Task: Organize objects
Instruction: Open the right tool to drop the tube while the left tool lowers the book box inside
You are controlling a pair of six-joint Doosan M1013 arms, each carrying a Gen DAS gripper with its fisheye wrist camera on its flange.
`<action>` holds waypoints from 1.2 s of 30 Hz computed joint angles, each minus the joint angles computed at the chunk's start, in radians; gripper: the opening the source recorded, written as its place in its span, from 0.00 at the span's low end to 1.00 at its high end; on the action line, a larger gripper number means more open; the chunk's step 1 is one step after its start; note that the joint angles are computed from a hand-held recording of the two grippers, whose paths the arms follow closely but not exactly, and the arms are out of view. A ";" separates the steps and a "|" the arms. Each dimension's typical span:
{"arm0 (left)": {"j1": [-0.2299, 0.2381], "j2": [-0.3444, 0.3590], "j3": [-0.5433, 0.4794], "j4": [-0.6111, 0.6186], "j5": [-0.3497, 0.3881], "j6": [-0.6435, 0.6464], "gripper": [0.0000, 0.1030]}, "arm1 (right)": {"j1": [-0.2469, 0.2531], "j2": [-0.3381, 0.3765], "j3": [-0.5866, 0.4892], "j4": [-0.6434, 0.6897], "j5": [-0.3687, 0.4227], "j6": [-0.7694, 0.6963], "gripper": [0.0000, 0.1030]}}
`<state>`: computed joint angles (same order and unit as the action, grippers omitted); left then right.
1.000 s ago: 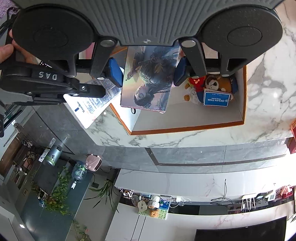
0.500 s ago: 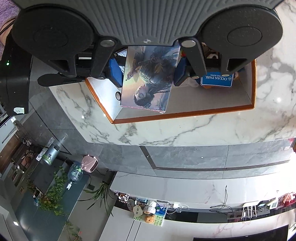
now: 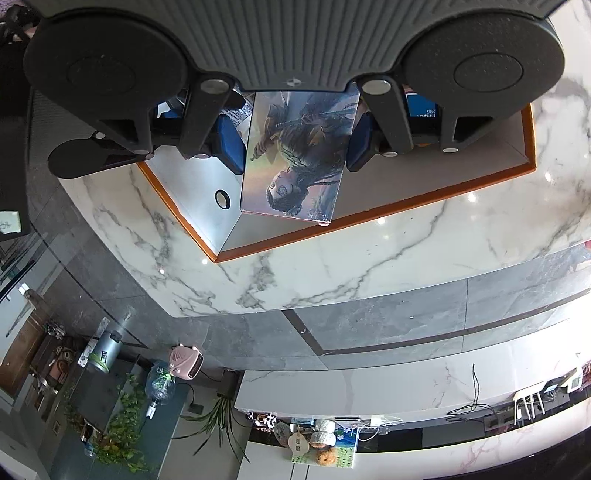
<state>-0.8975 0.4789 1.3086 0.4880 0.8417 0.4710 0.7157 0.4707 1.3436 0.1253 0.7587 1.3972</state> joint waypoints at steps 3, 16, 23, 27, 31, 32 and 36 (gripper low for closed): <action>0.007 0.021 -0.033 -0.028 0.027 0.084 0.67 | -0.010 -0.028 0.023 0.055 -0.038 -0.052 0.32; 0.021 0.118 -0.185 -0.112 0.250 0.750 0.67 | -0.052 -0.100 0.085 0.005 -0.168 -0.033 0.33; 0.024 0.189 -0.265 -0.136 0.373 0.969 0.67 | -0.068 -0.080 0.074 0.042 -0.151 -0.033 0.33; 0.030 0.198 -0.260 -0.160 0.354 1.013 0.67 | -0.069 -0.075 0.069 0.042 -0.149 -0.027 0.33; 0.040 0.203 -0.263 -0.202 0.331 1.053 0.67 | -0.069 -0.071 0.066 0.036 -0.150 -0.018 0.33; 0.041 0.203 -0.263 -0.215 0.321 1.076 0.67 | -0.069 -0.071 0.067 0.037 -0.151 -0.017 0.33; 0.043 0.200 -0.255 -0.247 0.295 1.123 0.67 | -0.069 -0.070 0.066 0.029 -0.147 -0.003 0.33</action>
<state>-0.8542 0.6788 1.0537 0.2406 1.1362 1.5943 0.6468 0.4010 1.4098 0.1540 0.6121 1.3939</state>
